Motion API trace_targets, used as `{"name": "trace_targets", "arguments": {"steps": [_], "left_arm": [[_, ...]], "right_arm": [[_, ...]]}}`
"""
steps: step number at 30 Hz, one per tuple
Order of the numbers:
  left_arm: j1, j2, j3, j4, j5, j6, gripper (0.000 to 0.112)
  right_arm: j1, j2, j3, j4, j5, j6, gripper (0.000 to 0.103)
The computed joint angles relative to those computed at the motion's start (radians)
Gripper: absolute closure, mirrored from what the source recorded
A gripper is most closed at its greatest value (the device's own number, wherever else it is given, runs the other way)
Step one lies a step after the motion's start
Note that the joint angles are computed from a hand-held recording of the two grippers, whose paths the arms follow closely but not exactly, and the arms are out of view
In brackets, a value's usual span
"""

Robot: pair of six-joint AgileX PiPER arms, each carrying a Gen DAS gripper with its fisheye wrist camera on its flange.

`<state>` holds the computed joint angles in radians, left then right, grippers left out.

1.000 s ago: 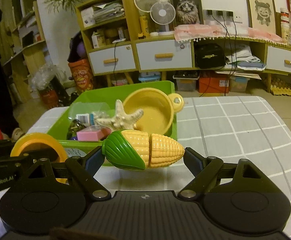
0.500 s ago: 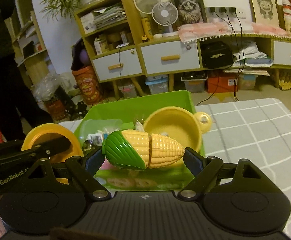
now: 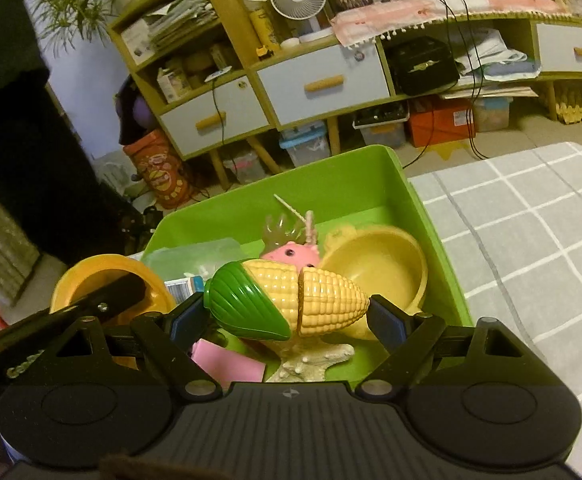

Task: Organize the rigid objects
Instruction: 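Carry the orange ring over the bin while the right tool drops the corn into it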

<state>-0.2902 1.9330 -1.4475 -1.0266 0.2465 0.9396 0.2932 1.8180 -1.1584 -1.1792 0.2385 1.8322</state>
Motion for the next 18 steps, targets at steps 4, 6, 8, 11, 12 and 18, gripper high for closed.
{"name": "trace_targets", "arguments": {"steps": [4, 6, 8, 11, 12, 18], "left_arm": [[0.012, 0.014, -0.010, -0.073, 0.024, 0.051, 0.112], [0.024, 0.020, -0.016, -0.119, 0.056, 0.086, 0.112], [0.039, 0.036, -0.041, -0.083, 0.121, 0.039, 0.108], [0.024, 0.022, -0.014, -0.061, 0.070, 0.042, 0.093], [0.025, 0.016, -0.004, -0.090, 0.064, 0.077, 0.088], [0.034, 0.004, 0.004, -0.118, 0.081, 0.092, 0.079]], "right_arm": [[-0.002, -0.010, 0.010, -0.007, -0.004, 0.016, 0.017], [-0.002, -0.013, 0.010, -0.020, -0.002, 0.036, 0.017], [-0.004, -0.017, 0.013, -0.032, -0.004, 0.056, 0.015], [-0.004, -0.022, 0.019, -0.047, 0.006, 0.092, 0.013], [-0.006, -0.026, 0.024, -0.065, 0.003, 0.113, 0.013], [-0.010, -0.046, 0.050, -0.135, 0.000, 0.189, 0.012]]}}
